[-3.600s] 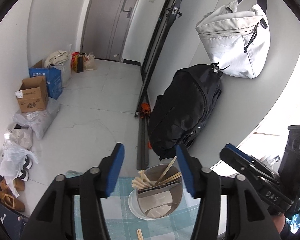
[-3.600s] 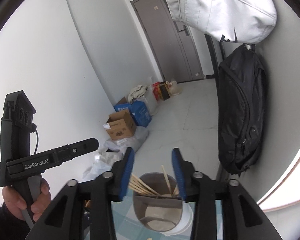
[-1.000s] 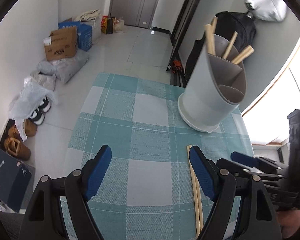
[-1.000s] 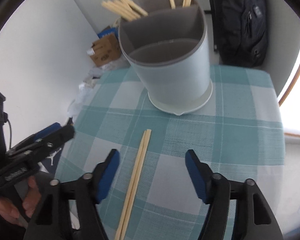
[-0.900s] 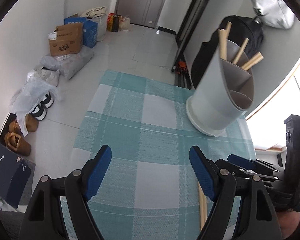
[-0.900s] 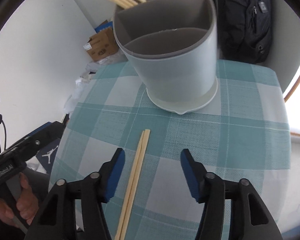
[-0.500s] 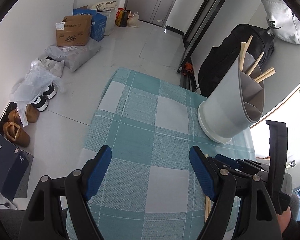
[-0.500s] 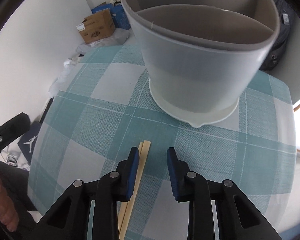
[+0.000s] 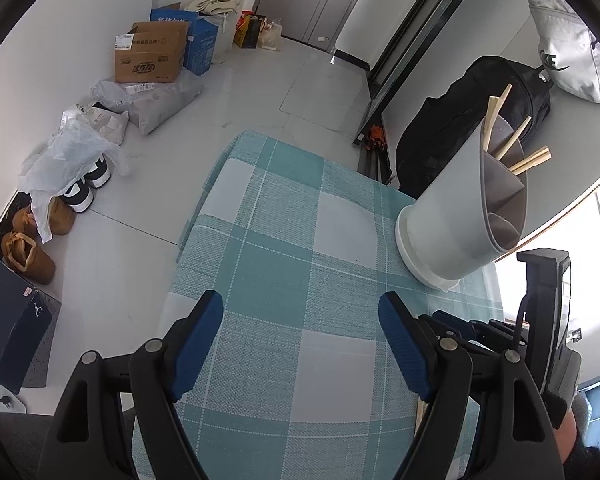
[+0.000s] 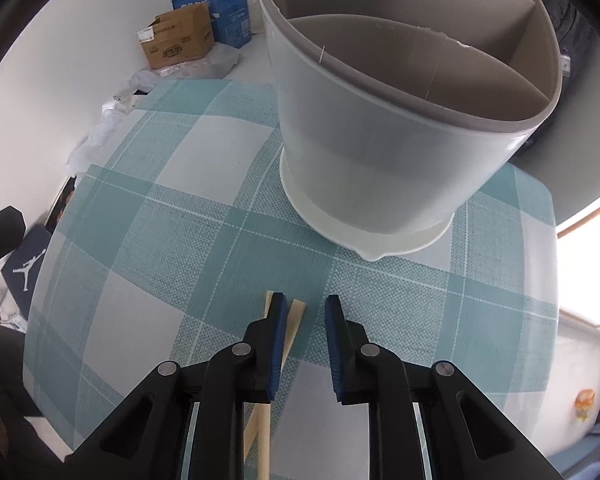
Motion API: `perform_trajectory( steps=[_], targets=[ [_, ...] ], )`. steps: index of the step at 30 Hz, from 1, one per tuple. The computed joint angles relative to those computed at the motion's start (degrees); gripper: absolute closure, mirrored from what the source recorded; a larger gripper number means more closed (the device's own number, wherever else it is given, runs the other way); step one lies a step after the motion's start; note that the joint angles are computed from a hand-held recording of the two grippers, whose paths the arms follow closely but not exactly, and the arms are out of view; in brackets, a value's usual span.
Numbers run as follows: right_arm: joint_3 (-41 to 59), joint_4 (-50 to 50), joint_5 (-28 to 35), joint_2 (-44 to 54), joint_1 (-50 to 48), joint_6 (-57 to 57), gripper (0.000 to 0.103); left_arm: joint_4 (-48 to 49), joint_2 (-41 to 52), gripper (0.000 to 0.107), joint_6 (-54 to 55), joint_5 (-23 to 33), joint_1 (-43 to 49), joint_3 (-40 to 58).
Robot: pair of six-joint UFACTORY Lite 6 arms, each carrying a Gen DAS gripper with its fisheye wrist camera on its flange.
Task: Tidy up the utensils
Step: 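Grasp a wooden chopstick from the cloth with the right tool, then grasp the last chopstick with the left tool while the right tool holds its chopstick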
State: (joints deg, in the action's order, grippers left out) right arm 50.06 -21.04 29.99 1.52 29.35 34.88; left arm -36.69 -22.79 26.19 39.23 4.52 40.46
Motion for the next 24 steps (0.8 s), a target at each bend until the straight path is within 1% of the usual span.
perform_trajectory(
  steps=[4, 8, 9, 12, 13, 15, 19, 22, 24],
  targets=[
    [2.1, 3.8, 1.1, 2.0, -0.6, -3.1, 0.085, -0.2, -0.1, 0.030, 0.5, 0.3, 0.4, -0.3],
    [4.9, -0.8, 4.0, 4.5, 2.2, 0.9, 0.084, -0.4, 0.0, 0.031, 0.6, 0.5, 1.0, -0.3],
    [5.0, -0.4, 4.0, 4.5, 2.2, 0.6, 0.089, -0.4, 0.0, 0.031, 0.7, 0.5, 1.1, -0.3],
    [4.7, 2.0, 2.7, 4.3, 1.4, -1.3, 0.096, 0.1, 0.3, 0.030, 0.1, 0.4, 0.9, -0.1],
    [4.1, 2.2, 2.2, 3.7, 1.1, -1.2, 0.097, -0.1, 0.4, 0.031, 0.2, 0.4, 0.9, -0.2],
    [1.7, 1.8, 0.4, 0.8, 0.3, -0.3, 0.099, 0.3, 0.4, 0.031, -0.1, 0.6, 0.6, -0.3],
    [-4.7, 1.8, -2.9, -8.9, -2.0, -0.1, 0.099, 1.0, -0.1, 0.030, -0.6, 0.5, -0.4, -0.8],
    [-8.1, 0.3, -3.7, -16.5, -3.1, 0.9, 0.099, 2.0, -0.3, 0.030, -2.1, 0.3, -2.1, -1.0],
    [-10.2, 2.4, -4.2, -21.7, -5.3, -2.0, 0.100, 3.0, -0.1, 0.030, -3.6, 0.0, -3.8, -1.2]
  ],
)
